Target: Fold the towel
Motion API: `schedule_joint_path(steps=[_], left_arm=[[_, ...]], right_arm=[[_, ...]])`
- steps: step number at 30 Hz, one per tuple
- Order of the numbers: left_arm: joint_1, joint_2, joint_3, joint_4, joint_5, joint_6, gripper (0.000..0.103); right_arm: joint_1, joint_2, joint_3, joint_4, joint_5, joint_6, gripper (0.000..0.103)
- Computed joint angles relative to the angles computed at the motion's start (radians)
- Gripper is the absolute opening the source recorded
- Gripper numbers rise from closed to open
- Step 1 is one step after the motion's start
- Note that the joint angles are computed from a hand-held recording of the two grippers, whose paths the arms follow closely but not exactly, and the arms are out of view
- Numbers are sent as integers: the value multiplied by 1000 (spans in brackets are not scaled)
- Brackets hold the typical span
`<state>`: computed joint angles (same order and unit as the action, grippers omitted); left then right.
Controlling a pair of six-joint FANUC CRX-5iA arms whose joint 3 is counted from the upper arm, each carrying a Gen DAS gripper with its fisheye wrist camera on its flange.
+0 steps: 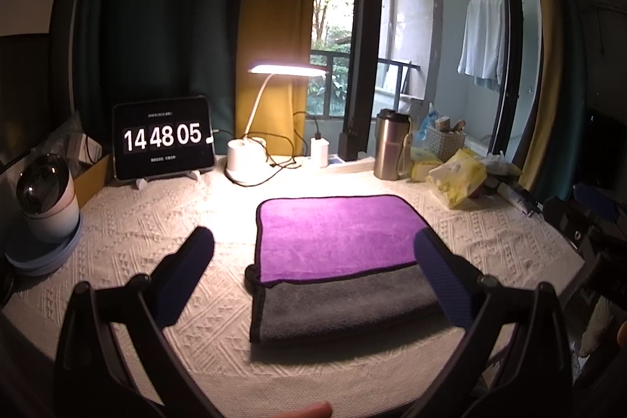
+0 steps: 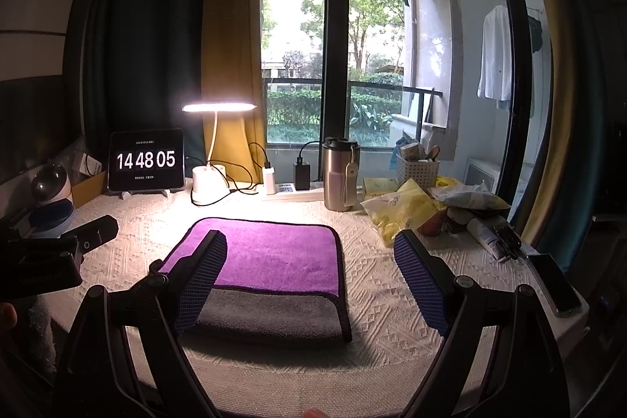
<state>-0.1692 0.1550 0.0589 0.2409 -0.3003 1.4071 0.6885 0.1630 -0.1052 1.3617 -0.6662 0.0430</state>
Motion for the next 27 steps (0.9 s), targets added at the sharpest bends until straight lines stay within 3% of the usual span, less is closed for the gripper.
schedule_joint_path(steps=[12,27], left_arm=[[-6,98,124,-78,-156,70,102],[15,248,306,-120,-359,150,102]], right_arm=[[-12,50,69,-225,24,170,88],[-39,140,210,-532,7,446,73]])
